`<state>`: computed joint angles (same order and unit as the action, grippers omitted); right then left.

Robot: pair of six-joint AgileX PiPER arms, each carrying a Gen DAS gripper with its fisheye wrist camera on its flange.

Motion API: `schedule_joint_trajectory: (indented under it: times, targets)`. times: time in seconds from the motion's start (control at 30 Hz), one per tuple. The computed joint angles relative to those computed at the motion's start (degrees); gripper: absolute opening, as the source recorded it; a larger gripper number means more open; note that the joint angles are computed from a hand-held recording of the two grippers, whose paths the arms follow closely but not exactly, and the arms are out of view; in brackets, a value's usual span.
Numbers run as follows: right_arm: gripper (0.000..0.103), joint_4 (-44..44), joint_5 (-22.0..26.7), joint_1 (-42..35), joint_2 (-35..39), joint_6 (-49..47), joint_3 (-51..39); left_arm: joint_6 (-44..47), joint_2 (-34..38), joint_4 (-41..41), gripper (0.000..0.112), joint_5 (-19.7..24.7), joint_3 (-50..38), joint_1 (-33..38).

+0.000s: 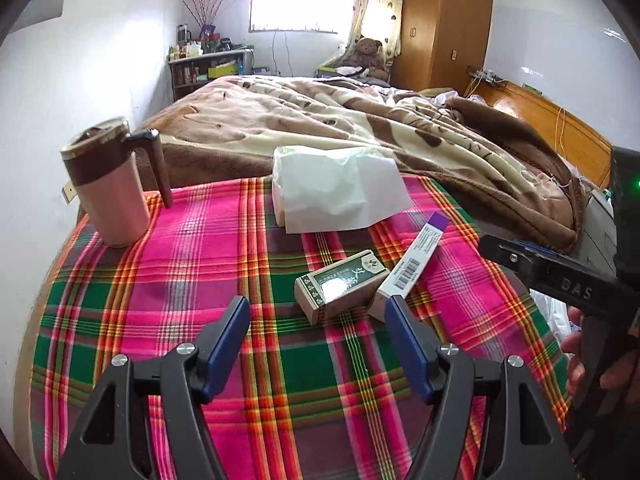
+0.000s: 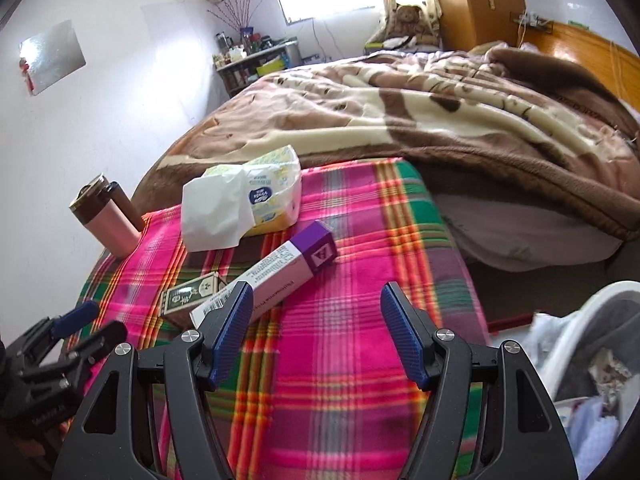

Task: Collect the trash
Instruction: 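Move both tools back over the bed toward the green box and cream tube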

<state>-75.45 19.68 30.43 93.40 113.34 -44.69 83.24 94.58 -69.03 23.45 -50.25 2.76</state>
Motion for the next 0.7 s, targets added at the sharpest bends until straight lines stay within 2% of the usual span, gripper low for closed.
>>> schedule_joint_trajectory:
  times: [0.23, 0.47, 0.63, 0.7]
  targets:
    - [0.068, 4.21, -2.43, -1.99, 5.6, -5.16, -5.81, -1.52, 5.51, 2.54, 0.072, 0.74, -4.59, -0.12]
    - [0.068, 19.82, -4.62, -4.39, 10.61, -20.02, -11.14, -3.32, 8.76, 5.79, 0.072, 0.36, -7.92, -1.07]
    - [0.068, 32.15, -3.46, -4.93, 12.29, -33.25, -13.51, -6.29, 10.27, 9.67, 0.074, -1.36, -9.66, -2.76]
    - [0.068, 35.12, -0.63, -4.32, 12.81, -36.86, -14.69, -5.58, 10.64, 9.42, 0.074, -1.1, -9.91, -2.86]
